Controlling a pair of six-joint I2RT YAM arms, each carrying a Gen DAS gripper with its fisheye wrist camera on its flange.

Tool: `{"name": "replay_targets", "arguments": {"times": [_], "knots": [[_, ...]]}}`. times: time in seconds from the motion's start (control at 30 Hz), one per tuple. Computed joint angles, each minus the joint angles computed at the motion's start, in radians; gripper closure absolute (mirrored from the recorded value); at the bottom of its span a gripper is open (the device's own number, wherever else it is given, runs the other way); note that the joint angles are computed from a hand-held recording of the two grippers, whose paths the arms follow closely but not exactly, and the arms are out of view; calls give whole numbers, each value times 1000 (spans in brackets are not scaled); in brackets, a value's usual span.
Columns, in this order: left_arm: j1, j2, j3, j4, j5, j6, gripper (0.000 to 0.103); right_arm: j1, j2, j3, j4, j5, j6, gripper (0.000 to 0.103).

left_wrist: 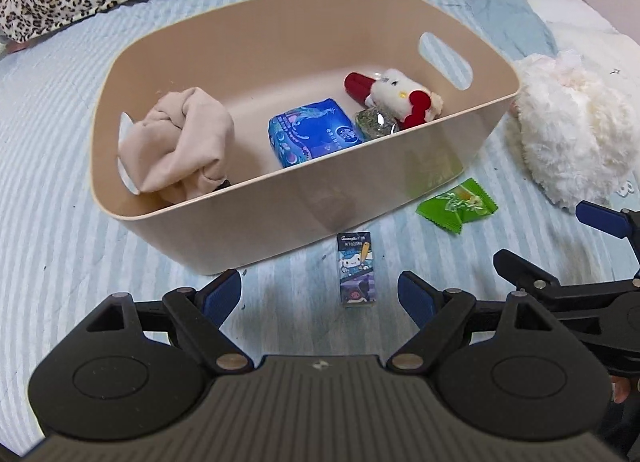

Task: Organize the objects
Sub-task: 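Grasp cartoon juice box with left tool while right tool grasps green candy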

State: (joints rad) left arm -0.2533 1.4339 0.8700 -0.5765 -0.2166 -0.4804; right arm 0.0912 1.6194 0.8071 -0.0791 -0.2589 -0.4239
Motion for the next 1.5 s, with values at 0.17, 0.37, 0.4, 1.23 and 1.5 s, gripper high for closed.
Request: {"name": "replay_targets", "arguments": {"times": [0.17, 0.37, 0.4, 1.23, 1.5], "knots": [[32, 62, 9, 40, 43, 2, 17, 9, 70, 28, 21, -20, -7, 3], [48, 147, 21, 86, 54, 11, 18, 51, 139, 18, 130, 7, -38, 4], [47, 156, 20, 96, 50, 11, 18, 56, 153, 22, 141, 7, -39, 4], [124, 115, -61, 160, 123, 107, 78, 88, 233, 31, 214, -23, -19, 73], [111, 53, -59, 124, 114, 133, 78, 57, 160, -18, 214, -39, -27, 75]]}}
